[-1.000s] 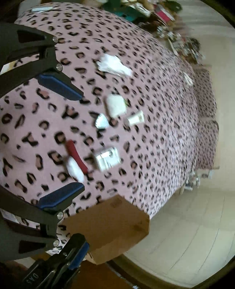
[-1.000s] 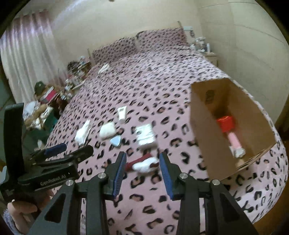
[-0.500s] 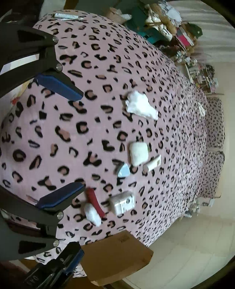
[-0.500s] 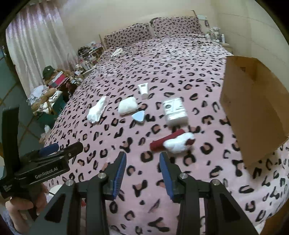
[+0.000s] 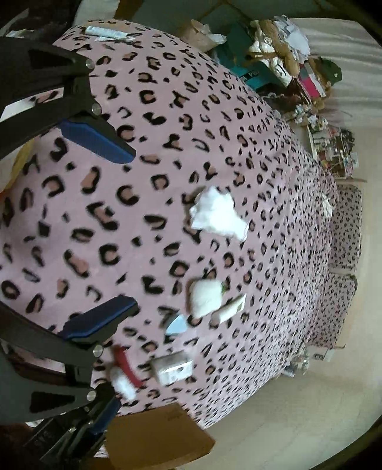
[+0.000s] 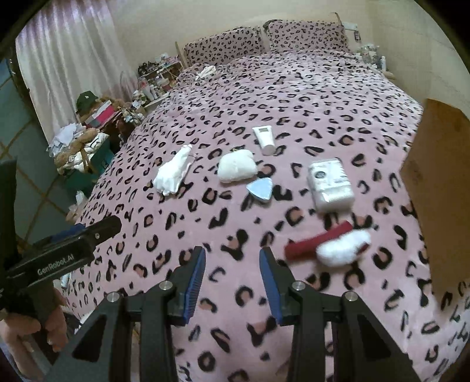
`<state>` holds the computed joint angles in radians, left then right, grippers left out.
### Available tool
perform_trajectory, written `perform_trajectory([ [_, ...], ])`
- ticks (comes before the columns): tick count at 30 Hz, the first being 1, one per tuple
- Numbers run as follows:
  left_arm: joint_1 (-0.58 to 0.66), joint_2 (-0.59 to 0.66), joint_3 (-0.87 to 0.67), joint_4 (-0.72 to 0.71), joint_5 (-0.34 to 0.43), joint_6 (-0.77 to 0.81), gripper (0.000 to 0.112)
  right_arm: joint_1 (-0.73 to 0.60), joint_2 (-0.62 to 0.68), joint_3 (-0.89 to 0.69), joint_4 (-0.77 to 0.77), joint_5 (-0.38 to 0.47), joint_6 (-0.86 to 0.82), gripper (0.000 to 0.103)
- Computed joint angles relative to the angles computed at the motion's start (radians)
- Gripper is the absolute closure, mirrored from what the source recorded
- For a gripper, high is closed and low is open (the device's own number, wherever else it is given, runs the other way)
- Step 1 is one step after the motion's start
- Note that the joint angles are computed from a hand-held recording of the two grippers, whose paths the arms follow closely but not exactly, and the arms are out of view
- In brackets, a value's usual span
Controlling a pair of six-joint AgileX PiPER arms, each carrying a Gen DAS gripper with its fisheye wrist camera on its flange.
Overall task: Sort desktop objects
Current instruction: 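Grasp the white sock with the left tool while the right tool grasps the fluffy white pouch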
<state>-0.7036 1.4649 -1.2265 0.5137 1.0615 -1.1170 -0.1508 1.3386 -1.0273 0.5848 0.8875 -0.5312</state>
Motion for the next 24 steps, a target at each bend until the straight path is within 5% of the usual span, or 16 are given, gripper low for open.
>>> perform_trajectory([
  [14,0.382,0.299,-0.24,-0.139,-0.204,0.404,0.017,0.179,0.375,-0.359,-0.142,-0.101,0.195,0.059],
  [24,0.494,0.555,-0.392,-0.251,-0.331,0.618,0.016,0.23,0.711,-0.721,-0.215,-0.037,0.334,0.059],
])
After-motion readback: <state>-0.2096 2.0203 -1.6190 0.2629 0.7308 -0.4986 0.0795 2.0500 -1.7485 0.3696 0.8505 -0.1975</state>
